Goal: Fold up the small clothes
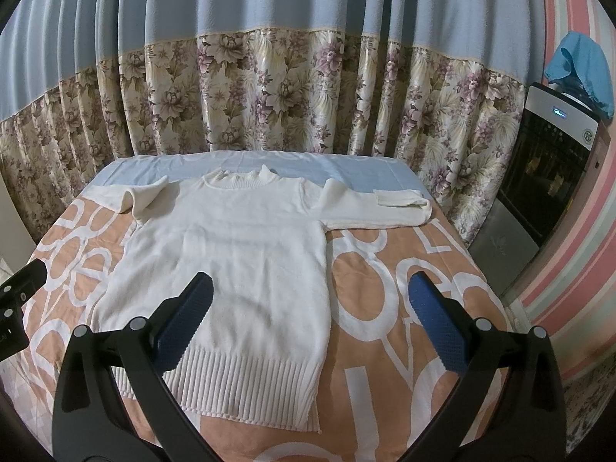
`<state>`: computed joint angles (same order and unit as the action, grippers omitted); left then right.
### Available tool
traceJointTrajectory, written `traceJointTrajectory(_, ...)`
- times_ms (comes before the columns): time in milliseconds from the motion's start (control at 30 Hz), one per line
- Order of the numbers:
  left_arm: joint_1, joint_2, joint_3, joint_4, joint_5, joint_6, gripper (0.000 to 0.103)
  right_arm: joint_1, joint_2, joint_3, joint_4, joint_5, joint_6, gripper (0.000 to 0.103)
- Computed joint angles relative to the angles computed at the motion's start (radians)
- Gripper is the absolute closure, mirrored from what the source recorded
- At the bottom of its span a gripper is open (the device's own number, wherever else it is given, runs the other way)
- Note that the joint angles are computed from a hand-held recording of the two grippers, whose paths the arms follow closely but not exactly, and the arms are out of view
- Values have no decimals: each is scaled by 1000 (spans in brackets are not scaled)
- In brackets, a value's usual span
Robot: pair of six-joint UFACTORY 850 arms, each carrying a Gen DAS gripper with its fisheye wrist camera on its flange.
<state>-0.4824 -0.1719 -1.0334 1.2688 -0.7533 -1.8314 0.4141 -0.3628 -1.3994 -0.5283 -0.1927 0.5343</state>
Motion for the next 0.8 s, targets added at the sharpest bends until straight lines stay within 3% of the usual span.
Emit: traceJointTrajectory(800, 0, -2, -9, -14, -3, 15, 2, 1, -6, -2, -12, 0, 11, 3)
